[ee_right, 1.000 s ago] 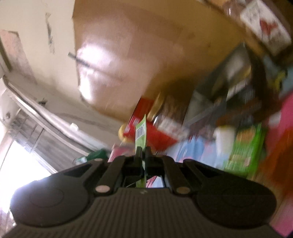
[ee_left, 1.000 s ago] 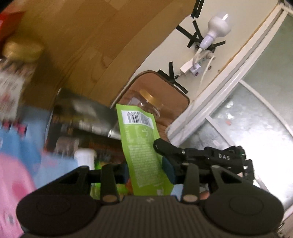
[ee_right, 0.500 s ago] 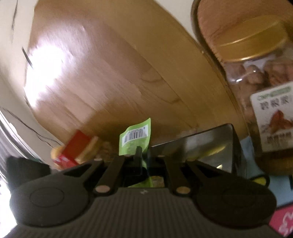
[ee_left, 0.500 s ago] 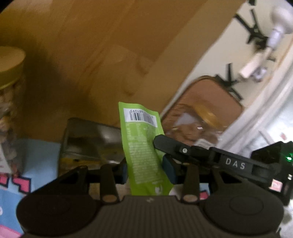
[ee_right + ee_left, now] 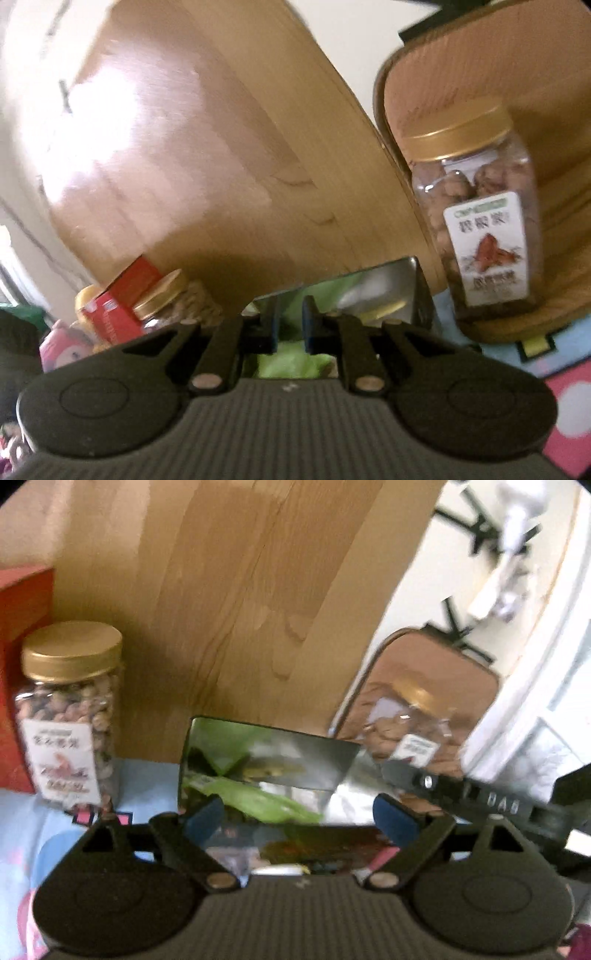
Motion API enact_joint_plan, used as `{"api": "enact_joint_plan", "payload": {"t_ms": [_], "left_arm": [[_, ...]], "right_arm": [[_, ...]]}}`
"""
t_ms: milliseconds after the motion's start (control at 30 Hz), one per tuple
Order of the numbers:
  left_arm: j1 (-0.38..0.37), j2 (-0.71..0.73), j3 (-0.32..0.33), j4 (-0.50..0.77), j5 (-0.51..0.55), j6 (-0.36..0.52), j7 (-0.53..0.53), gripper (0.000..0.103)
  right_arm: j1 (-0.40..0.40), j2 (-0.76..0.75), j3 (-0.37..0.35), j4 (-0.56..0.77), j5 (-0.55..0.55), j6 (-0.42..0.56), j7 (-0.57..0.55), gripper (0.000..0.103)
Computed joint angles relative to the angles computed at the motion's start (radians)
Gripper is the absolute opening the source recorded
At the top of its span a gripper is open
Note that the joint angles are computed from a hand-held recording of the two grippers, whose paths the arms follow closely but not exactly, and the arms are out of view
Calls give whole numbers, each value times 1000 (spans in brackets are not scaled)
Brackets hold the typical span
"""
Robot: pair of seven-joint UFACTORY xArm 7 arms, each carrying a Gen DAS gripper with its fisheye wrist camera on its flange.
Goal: Organize snacks
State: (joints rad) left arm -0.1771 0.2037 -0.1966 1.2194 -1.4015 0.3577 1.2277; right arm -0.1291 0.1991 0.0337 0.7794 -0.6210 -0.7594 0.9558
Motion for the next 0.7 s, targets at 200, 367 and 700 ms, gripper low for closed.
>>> {"api": "enact_joint_plan", "payload": {"t_ms": [200, 367, 700], "left_arm": [[-28, -145, 25, -194, -111, 32, 146, 81], [-81, -174, 30, -278, -81, 5, 136, 73], [-130, -193, 29, -336, -52, 18, 46, 51]], "right_arm": [[-8, -146, -52, -256, 37, -23, -77, 17], [-4, -206, -89, -394, 151, 15, -155, 24], [-10, -139, -64, -363, 160, 62, -162, 50]]}}
